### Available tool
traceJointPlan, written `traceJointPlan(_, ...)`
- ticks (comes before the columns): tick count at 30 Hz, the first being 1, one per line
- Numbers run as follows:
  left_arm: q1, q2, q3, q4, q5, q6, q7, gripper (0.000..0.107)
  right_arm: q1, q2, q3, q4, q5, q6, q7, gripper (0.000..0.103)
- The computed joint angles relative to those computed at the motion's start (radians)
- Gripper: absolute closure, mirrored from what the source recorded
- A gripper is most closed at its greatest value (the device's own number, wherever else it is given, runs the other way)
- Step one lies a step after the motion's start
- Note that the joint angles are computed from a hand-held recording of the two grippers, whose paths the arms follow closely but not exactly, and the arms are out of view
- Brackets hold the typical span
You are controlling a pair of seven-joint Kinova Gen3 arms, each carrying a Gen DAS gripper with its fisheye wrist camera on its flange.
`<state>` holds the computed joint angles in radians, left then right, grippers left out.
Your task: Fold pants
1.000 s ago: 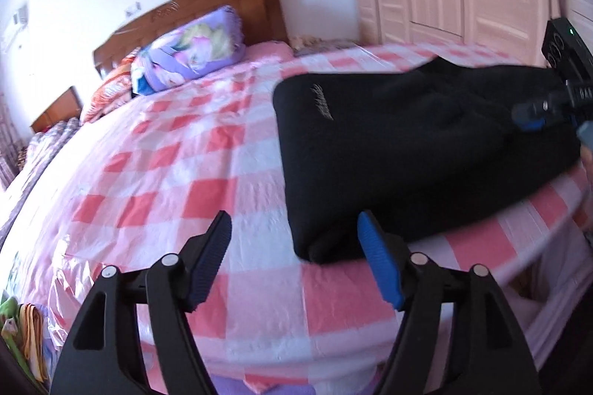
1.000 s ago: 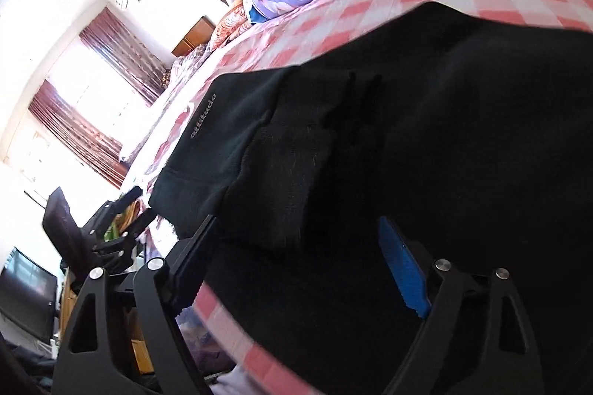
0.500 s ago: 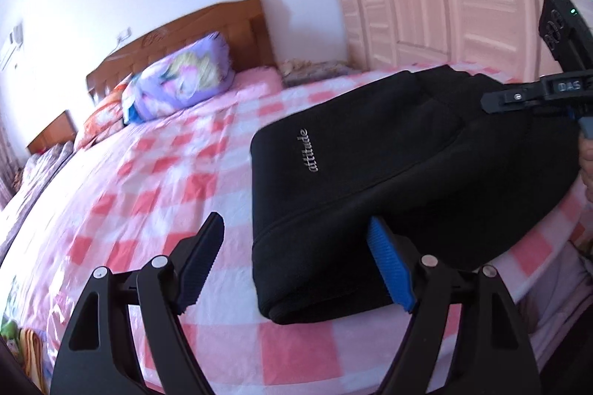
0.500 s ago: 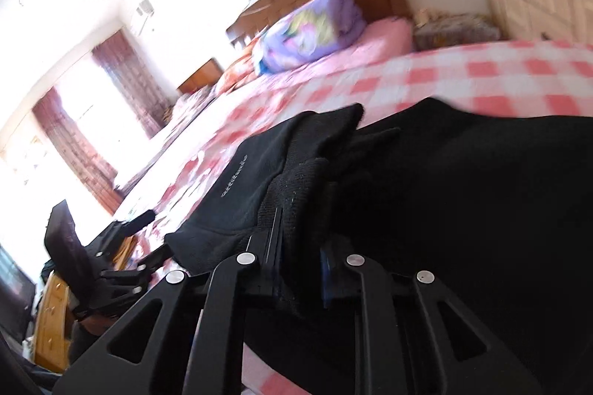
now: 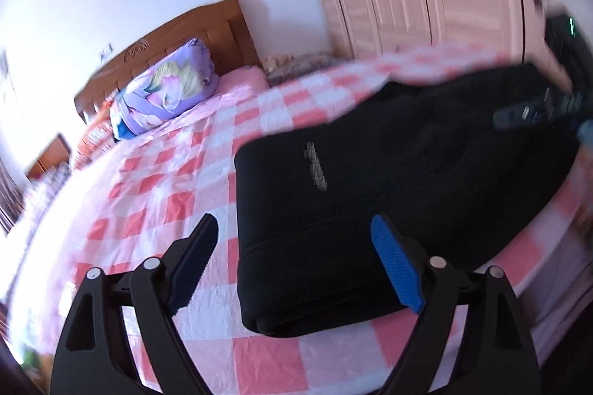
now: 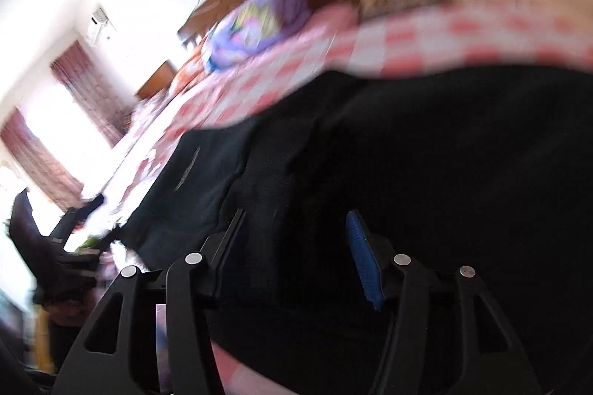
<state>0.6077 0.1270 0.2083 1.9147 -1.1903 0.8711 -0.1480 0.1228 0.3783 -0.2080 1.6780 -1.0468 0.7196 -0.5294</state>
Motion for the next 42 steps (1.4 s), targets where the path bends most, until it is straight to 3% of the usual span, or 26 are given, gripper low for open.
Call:
traceJointPlan(2, -0.027, -0.053, -0.018, 0.012, -0.006, -0.081, 0.055, 0.008, 0.045, -0.025, -0.07, 0.023, -0.026, -0.027, 0.081, 0.049)
traceJointPlan(4, -0.011, -0.058, -0.096, -0.018, 0.023, -0.157, 0.045, 0.007, 0.047, -0.027, -0.102, 0.024, -0.06, -0.009, 0.156, 0.049)
traceJointPlan(6, -0.021, -0.022, -0.141, -0.078, 0.074, -0.215, -0.025, 0.007, -0.023, -0.026, -0.071, 0.015, -0.05, -0.005, 0.177, 0.049)
traceJointPlan(8, -0.087, 0.036, -0.114, -0.141, 0.144, -0.256, -0.106, 0.007, -0.094, -0.016, -0.028, -0.002, -0.007, 0.006, 0.161, 0.049)
traceJointPlan(10, -0.124, 0.101, -0.083, -0.201, 0.203, -0.245, -0.187, 0.007, -0.134, 0.004, -0.009, -0.014, 0.045, 0.019, 0.118, 0.049)
traceJointPlan(13, -0.083, 0.213, -0.149, -0.281, 0.276, -0.153, -0.303, 0.007, -0.099, 0.02, -0.047, 0.0, 0.033, 0.005, 0.137, 0.049)
traceJointPlan(15, -0.107, 0.241, -0.175, -0.272, 0.346, -0.156, -0.321, 0.008, -0.101, 0.01, -0.038, -0.004, 0.045, 0.021, 0.113, 0.049)
traceJointPlan(18, -0.14, 0.187, -0.197, -0.21, 0.39, -0.224, -0.262, 0.01, -0.083, -0.018, -0.056, 0.027, -0.002, -0.001, 0.162, 0.049)
traceJointPlan(22, -0.035, 0.118, -0.311, -0.177, 0.347, -0.245, -0.184, 0.01, -0.113, 0.004, -0.028, 0.019, 0.012, 0.022, 0.151, 0.048)
traceJointPlan(24, -0.014, 0.092, -0.331, -0.201, 0.346, -0.259, -0.197, 0.009, -0.103, 0.005, -0.05, 0.039, -0.001, -0.005, 0.175, 0.04)
traceJointPlan(26, -0.06, 0.118, -0.277, -0.275, 0.364, -0.221, -0.269, 0.008, -0.112, 0.0, -0.047, 0.039, 0.002, -0.008, 0.169, 0.037)
traceJointPlan(29, -0.185, 0.216, -0.138, -0.414, 0.419, -0.132, -0.391, 0.006, -0.114, -0.014, -0.031, 0.025, 0.036, 0.019, 0.121, 0.037)
traceJointPlan(33, -0.358, 0.369, 0.01, -0.571, 0.554, 0.011, -0.536, 0.006, -0.028, -0.063, -0.008, 0.068, -0.057, 0.032, 0.158, 0.037)
traceJointPlan(35, -0.37, 0.363, 0.005, -0.582, 0.585, 0.031, -0.535, 0.006, 0.011, -0.105, 0.036, 0.109, -0.112, 0.014, 0.188, 0.034)
traceJointPlan(36, -0.349, 0.365, -0.025, -0.581, 0.576, 0.046, -0.522, 0.006, 0.029, -0.124, 0.058, 0.13, -0.137, -0.001, 0.194, 0.026)
traceJointPlan(38, -0.263, 0.363, -0.1, -0.562, 0.51, 0.05, -0.453, 0.006, 0.082, -0.159, 0.109, 0.182, -0.215, -0.034, 0.192, 0.022)
traceJointPlan(42, -0.077, 0.344, -0.207, -0.555, 0.348, 0.137, -0.321, 0.006, 0.181, -0.183, 0.225, 0.252, -0.307, -0.033, 0.11, 0.022)
